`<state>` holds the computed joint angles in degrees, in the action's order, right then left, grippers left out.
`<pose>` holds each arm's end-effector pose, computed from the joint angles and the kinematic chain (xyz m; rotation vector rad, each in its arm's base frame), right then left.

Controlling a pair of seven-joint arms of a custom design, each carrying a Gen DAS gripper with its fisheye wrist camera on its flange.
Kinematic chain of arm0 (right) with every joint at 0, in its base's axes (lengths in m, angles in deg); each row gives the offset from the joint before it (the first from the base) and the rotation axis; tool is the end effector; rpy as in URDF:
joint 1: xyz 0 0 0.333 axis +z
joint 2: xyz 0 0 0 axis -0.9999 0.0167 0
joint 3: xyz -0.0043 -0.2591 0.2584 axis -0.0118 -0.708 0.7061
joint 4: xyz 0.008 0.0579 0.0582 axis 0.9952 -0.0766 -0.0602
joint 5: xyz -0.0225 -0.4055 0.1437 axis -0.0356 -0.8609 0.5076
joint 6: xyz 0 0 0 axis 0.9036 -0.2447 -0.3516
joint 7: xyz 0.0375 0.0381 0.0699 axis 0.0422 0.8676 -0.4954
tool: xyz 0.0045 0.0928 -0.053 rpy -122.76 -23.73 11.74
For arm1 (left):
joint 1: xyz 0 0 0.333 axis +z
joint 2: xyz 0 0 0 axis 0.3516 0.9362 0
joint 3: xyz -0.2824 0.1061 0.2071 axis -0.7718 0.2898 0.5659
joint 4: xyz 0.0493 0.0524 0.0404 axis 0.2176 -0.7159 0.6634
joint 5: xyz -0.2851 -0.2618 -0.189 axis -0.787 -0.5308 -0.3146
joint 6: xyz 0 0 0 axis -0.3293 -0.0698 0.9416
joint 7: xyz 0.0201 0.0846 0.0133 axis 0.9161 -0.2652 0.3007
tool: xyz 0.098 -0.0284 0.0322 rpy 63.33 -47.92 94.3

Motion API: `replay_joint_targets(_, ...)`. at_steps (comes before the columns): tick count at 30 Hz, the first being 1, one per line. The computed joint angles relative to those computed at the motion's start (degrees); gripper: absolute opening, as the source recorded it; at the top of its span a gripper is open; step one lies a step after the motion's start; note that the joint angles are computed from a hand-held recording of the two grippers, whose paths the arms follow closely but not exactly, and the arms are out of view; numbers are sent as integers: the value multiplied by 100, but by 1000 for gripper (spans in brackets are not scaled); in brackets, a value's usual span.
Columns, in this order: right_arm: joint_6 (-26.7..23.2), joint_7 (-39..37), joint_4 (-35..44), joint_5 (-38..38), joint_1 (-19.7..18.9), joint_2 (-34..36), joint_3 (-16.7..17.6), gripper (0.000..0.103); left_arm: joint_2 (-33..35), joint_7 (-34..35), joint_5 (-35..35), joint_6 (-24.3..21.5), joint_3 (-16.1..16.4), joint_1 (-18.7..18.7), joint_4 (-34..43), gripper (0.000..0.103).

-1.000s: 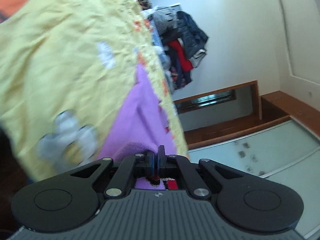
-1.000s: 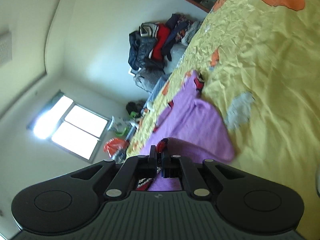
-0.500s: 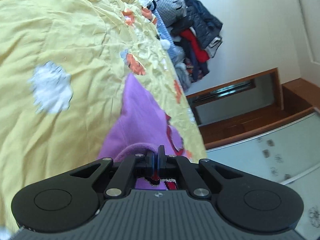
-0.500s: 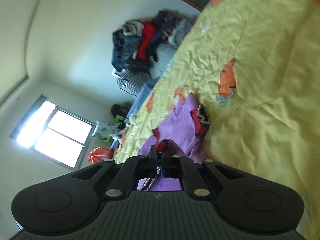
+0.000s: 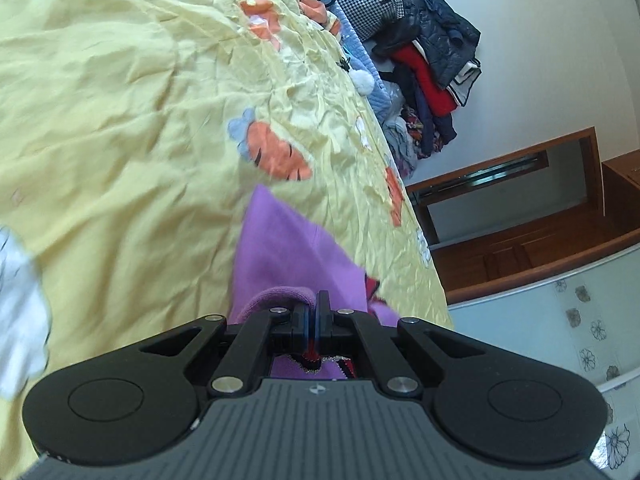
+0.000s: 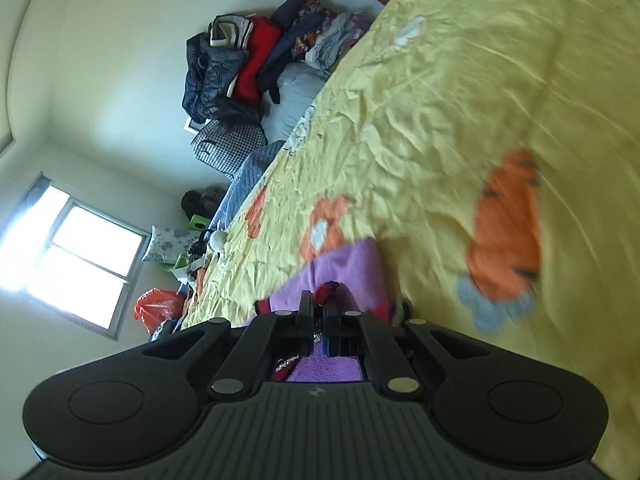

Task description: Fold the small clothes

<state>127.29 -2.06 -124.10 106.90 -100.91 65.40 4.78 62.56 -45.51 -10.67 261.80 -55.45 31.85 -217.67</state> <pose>0.6755 -0.1127 0.3511 -1.1633 1.6621 0.2978 0.5181 -0.0046 0.3724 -2.5891 0.8357 -1.5382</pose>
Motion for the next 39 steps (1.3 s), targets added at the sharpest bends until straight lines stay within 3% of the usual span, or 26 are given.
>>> replay_joint_targets(7, 210, 615, 827, -944, 187, 528, 108, 4, 428, -871, 1047, -504, -100, 305, 823, 3)
replay_joint_targets(16, 586, 1136, 1221, -1329, 225, 899, 308, 5, 889, -1820, 2043, -644, -224, 577, 1433, 3)
replay_joint_targets(19, 503, 1171, 1201, -1535, 180, 893, 340, 7, 1067, -2726, 2982, -603, -334, 812, 1792, 4)
replay_joint_targets(20, 385, 1202, 1156, -1560, 126, 830, 343, 10, 1066, -2937, 3136, -502, -287, 822, 1816, 4)
replay_joint_targets(21, 209, 1125, 1084, -1488, 28, 745, 363, 27, 978, -2877, 3094, -435, -197, 769, 1736, 4)
replay_joint_targets(22, 95, 860, 941, -1324, -79, 607, 382, 52, 755, -2667, 3032, -520, -97, 674, 1568, 12)
replay_joint_targets(23, 123, 515, 715, -1174, -130, 394, 361, 66, 480, -2495, 3116, -679, -28, 597, 1397, 18)
replay_joint_targets(24, 173, 83, 446, -993, -172, 155, 322, 84, 222, -2469, 3366, -793, -1, 559, 1257, 32)
replay_joint_targets(26, -119, -739, 2, -870, -270, -232, 164, 82, -180, -2330, 3727, -627, 66, 503, 917, 34)
replay_joint_targets(28, -305, -1086, -415, -1068, -270, -572, -81, 55, -547, -2439, 4295, -471, 124, 420, 594, 34)
replay_joint_targets(30, -537, -1263, -784, -1354, -279, -815, -309, 54, -937, -2752, 4954, -611, 129, 303, 293, 35)
replay_joint_targets(33, -716, -1555, -1278, -1605, -278, -1117, -559, 54, -1241, -2922, 5357, -728, 79, 209, -110, 39)
replay_joint_targets(36, -1090, -1764, -1477, -1559, -309, -1167, -697, 54, -1336, -1947, 4547, -703, 114, 150, -589, 49)
replay_joint_targets(38, -1049, -1858, -1558, -1562, -259, -1173, -713, 52, -1329, -1307, 3871, -610, 144, 110, -800, 49)
replay_joint_targets(39, -1124, -1911, -1565, -1537, -256, -1160, -721, 44, -1285, -1190, 3777, -567, 159, 84, -791, 49)
